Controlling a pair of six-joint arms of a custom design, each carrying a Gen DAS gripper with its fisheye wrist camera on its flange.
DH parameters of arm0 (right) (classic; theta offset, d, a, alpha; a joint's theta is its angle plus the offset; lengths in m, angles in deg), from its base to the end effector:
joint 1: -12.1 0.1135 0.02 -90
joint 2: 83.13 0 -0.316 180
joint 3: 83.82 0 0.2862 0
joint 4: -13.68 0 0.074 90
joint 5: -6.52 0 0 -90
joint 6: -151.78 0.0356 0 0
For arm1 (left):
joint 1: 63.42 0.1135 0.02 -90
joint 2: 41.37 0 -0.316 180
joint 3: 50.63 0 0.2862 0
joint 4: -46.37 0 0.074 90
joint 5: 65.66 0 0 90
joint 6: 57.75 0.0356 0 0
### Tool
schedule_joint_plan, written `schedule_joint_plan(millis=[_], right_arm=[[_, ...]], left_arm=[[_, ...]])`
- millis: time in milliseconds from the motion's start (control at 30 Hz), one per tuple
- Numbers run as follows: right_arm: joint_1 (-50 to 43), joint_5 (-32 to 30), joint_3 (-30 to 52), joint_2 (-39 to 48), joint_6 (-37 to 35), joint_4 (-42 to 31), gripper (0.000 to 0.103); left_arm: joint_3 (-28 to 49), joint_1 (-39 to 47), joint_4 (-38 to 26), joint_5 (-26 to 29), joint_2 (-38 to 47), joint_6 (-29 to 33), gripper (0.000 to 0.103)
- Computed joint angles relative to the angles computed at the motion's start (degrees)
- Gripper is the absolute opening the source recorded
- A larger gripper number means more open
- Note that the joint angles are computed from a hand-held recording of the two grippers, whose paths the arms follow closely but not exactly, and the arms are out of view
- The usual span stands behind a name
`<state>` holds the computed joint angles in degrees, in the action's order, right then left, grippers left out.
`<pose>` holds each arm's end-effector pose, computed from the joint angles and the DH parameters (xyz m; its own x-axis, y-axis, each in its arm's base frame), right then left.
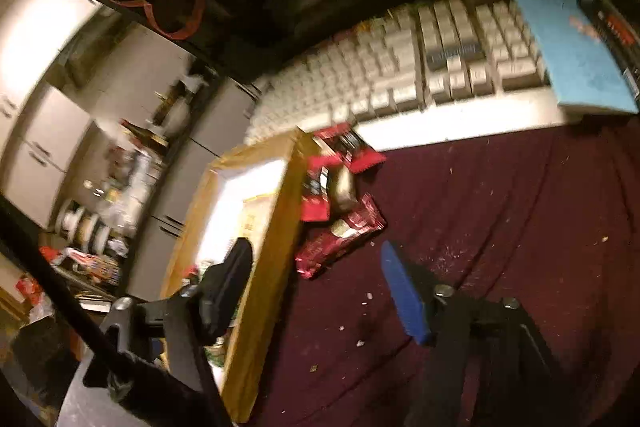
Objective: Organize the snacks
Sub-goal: 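Move the right tool toward the red candy packets beside the tray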
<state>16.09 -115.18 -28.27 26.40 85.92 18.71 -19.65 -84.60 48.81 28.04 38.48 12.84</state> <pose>0.3603 0.0439 0.1012 -0.8515 0.2894 -0.4372 -0.0605 0.7741 0.6302 0.2118 -0.0845 0.1296 -0.7708 -0.0570 -0.6345 0.1547 0.9495 -0.2732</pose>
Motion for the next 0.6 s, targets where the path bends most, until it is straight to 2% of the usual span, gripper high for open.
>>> schedule_joint_plan(millis=[67,167,333,400,467,567,600], right_arm=[[1.5,1.4,2.7,2.1,0.9,-2.5,0.052],[4.1,5.5,7.6,5.1,2.3,-7.9,0.051],[10.0,21.9,14.7,7.0,5.8,-17.9,0.047],[12.2,27.3,16.7,7.3,7.0,-20.7,0.049],[14.3,32.1,16.2,7.3,7.4,-20.0,0.050],[16.7,37.6,14.1,7.0,2.9,-17.5,0.048],[17.0,38.9,12.9,6.5,1.6,-16.8,0.038]], left_arm=[[-0.1,-0.1,-0.4,-0.2,-0.4,-0.3,0.065],[-0.8,0.5,-0.9,0.1,-1.9,-0.2,0.065],[-1.9,1.7,-0.4,0.5,-2.8,0.2,0.065],[-2.4,2.6,-0.3,1.1,-3.2,0.6,0.065],[-2.7,3.6,-0.1,2.2,-3.4,0.9,0.065],[-2.9,4.5,-0.2,3.0,-3.4,1.4,0.065],[-2.8,4.6,-0.3,3.1,-3.2,1.4,0.065]])
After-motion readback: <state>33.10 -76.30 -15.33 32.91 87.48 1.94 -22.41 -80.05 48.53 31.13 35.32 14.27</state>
